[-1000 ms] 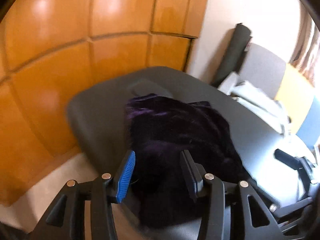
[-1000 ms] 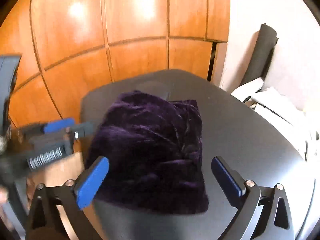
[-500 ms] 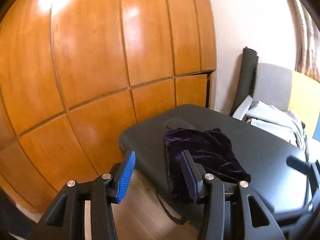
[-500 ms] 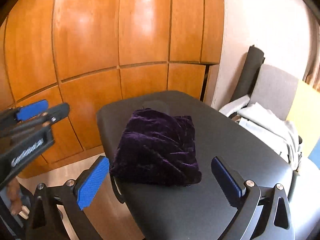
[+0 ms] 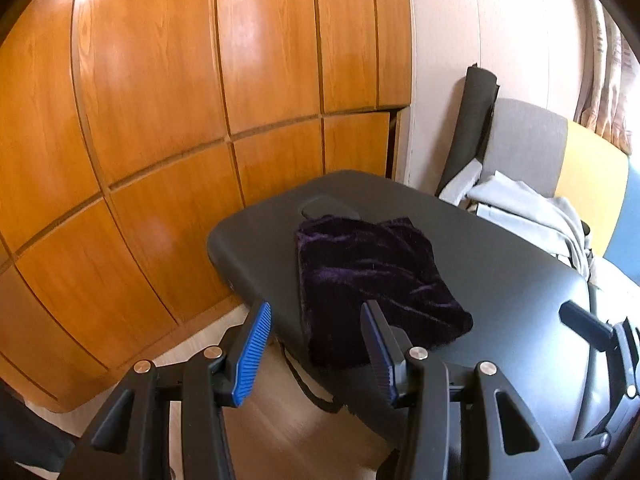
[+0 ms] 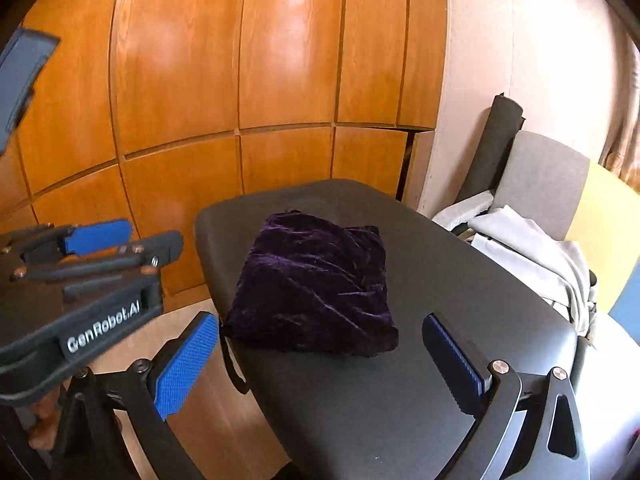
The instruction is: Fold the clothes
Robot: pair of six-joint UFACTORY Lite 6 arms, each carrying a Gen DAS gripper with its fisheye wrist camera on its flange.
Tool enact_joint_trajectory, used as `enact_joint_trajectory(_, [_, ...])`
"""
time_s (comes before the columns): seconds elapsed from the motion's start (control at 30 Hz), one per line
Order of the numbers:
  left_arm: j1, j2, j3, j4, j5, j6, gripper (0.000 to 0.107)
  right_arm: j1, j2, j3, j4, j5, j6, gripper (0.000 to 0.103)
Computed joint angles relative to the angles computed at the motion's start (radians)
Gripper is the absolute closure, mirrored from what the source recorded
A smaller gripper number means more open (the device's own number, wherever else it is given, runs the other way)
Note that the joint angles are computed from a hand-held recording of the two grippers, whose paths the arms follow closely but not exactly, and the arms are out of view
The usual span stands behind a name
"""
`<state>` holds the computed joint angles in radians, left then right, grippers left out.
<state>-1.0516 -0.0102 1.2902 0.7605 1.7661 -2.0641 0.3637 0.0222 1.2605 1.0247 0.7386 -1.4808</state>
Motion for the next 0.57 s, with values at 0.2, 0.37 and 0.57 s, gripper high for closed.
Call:
enact_joint_trajectory(0.2, [0.0, 0.006, -0.03, -0.003, -0.015, -0.018, 0.06, 0.003, 0.015, 0.009, -0.02, -0.016, 0.025, 0.0])
enact_joint_trajectory(0.37, [-0.013, 0.022, -0.019, 0.012, 0.007, -0.025, 0.062, -0.007, 0.029, 0.012, -0.026, -0.008, 0.026, 0.0])
enact_joint_trajectory(0.57, [-0.009, 0.047, 0.022, 0.014, 0.032, -0.003, 0.062, -0.025, 0.044, 0.02, -0.031, -0.006, 0.038, 0.0])
